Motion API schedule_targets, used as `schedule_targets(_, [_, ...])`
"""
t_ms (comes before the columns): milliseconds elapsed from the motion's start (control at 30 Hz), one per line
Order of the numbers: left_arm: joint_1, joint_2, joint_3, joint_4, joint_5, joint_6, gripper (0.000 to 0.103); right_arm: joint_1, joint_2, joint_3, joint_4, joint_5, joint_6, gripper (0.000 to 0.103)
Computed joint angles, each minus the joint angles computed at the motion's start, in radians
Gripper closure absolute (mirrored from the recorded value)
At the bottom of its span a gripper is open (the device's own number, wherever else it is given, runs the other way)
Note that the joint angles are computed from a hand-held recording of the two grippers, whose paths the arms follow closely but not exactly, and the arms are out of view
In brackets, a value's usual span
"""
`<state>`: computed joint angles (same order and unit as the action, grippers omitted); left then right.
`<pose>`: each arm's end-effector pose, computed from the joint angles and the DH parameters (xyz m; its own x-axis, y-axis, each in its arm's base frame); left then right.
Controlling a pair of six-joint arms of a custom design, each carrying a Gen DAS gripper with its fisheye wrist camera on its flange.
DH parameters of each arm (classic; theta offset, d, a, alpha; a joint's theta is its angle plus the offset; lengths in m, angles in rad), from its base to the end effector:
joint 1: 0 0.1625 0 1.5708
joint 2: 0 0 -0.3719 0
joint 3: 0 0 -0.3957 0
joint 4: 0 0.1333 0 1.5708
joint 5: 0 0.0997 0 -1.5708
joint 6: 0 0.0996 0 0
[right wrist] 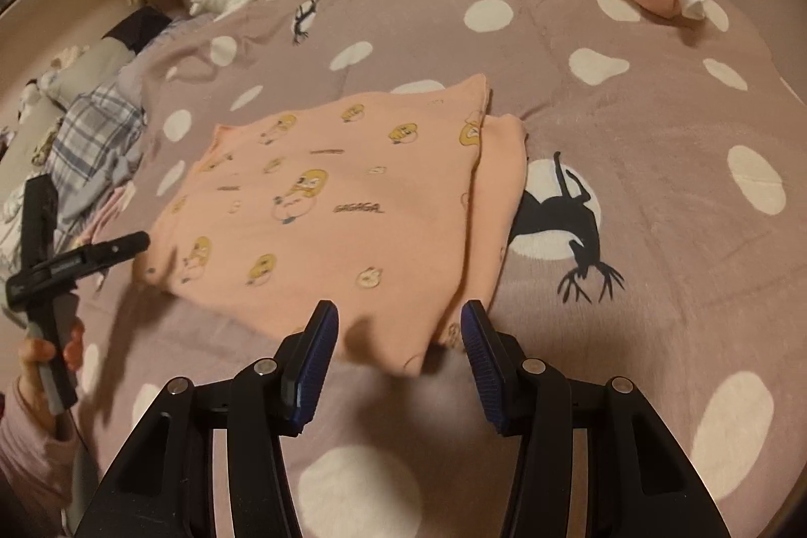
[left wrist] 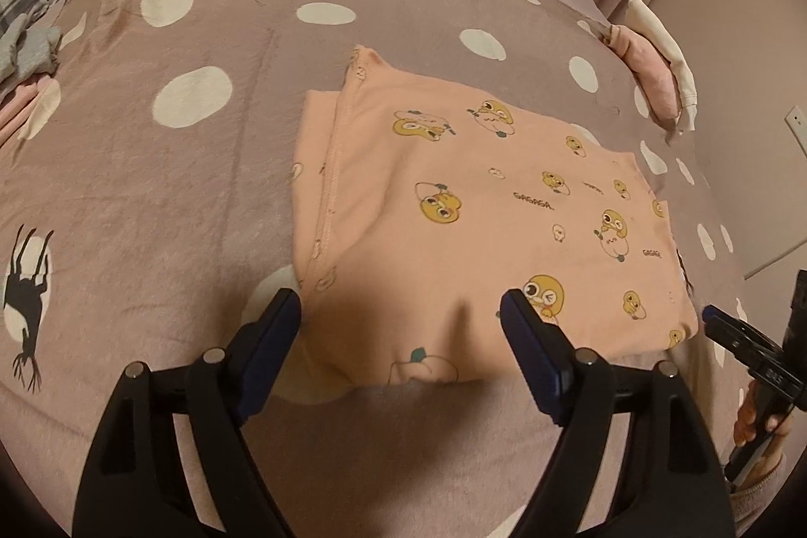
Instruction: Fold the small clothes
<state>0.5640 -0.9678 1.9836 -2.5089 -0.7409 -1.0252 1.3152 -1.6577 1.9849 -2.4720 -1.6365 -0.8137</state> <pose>-0.3235 -0.4493 0.0577 -0.8824 -0.1437 -0.4481 0.1702 0.7903 -0.5886 0.0013 -0.4966 0.3765 -0.8112 -0.3936 0.4325 -0.5493 0.7664 -0.3329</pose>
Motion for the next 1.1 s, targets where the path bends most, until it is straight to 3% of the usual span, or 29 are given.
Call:
schedule_targets(333, [-0.005,-0.023,0.014,0.020,0.020,-0.038,0.013,0.035,-0.040,0.052,0.019,0.029,-0.027,0.047])
schedule_targets(433, [0.006,-0.030,0.022,-0.008,0.005,-0.038,0.008,0.043,-0.040,0.060,0.021,0.036,-0.025,0.041])
schedule_targets(733, [0.133,-0.051,0.086,-0.386,-0.232,0.015,0.005,0.049,-0.030,0.066,0.060,0.078,0.004,0.040])
schedule_targets(833, [0.160,-0.033,0.078,-0.471,-0.276,0.030,0.005,0.045,-0.020,0.061,0.069,0.091,0.015,0.039])
schedule_targets(933, [0.179,-0.010,0.062,-0.533,-0.307,0.048,0.006,0.032,-0.012,0.050,0.097,0.124,0.026,0.039])
schedule_targets(1100, [0.187,0.035,-0.003,-0.500,-0.318,0.095,0.008,0.031,0.013,0.034,0.106,0.144,0.040,0.039])
